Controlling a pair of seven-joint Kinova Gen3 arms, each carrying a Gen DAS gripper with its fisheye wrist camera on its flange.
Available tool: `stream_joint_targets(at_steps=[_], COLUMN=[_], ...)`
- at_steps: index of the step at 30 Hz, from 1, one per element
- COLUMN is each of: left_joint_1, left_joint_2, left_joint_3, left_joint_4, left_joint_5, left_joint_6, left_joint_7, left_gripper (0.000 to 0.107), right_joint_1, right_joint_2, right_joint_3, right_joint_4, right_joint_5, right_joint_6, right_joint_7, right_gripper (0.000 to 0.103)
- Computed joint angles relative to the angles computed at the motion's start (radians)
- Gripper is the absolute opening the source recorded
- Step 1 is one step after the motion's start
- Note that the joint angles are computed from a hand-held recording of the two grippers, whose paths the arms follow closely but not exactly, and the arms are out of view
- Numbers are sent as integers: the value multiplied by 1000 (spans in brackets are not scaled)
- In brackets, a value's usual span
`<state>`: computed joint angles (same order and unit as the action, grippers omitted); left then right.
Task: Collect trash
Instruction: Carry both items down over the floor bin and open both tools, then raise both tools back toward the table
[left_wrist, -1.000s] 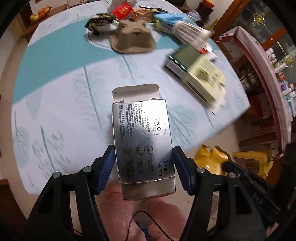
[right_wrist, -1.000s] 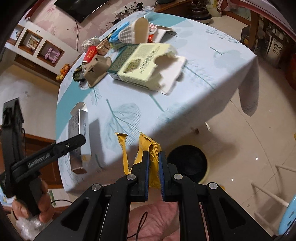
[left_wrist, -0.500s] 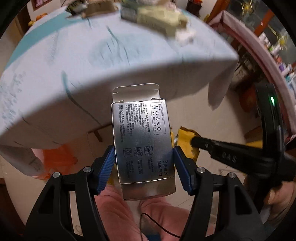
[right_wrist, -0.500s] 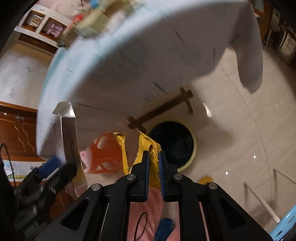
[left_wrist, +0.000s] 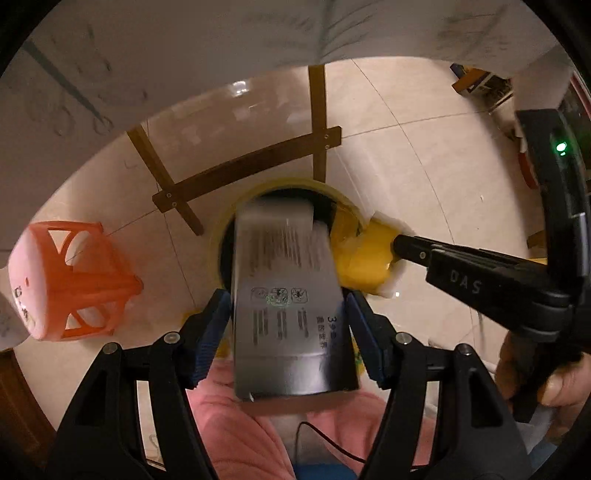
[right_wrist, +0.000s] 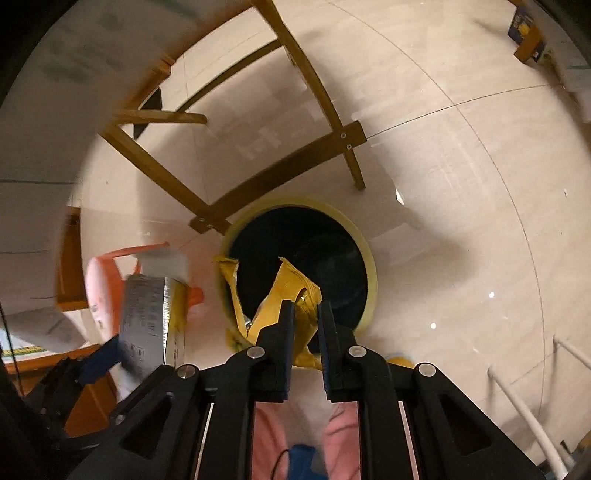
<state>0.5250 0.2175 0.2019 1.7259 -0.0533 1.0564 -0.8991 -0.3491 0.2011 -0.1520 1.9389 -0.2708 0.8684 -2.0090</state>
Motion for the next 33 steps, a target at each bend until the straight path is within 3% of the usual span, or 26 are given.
stream_joint_targets(at_steps=[1,3,4,5,16,24,33], left_joint_1=[3,1,2,-12,-42,-37,-41], left_joint_2=[6,21,30,33,4,-50,-102], left_joint_3=[-3,-7,-9,-14,-22,-2,15], left_joint_4=[14,27,33,36,40,-94,-366], left_joint_5=[-13,-27,-30,-27,0,13,19], left_joint_6=[-15,-25,-25,-26,-16,139,407], left_joint_7=[3,-3,-4,-21,-18,-8,-48], left_gripper=[62,65,68,69,75,75,75], right_joint_1=[-10,-22,-24,-29,-58,-57,-62], right_joint_2=[21,64,75,84,85,-39,-174], right_joint_3=[-3,-6,-7,-7,-13,0,-15], right_joint_4=[-2,-5,-1,0,-25,-87,-302], right_joint_5=[4,10,7,11,46,91,153], right_joint_6=[-18,-45,-62,-80,-32,142,402], right_joint_7=[-7,-13,-15,-21,-55,-100,-148], right_gripper=[15,26,37,40,40,45,54])
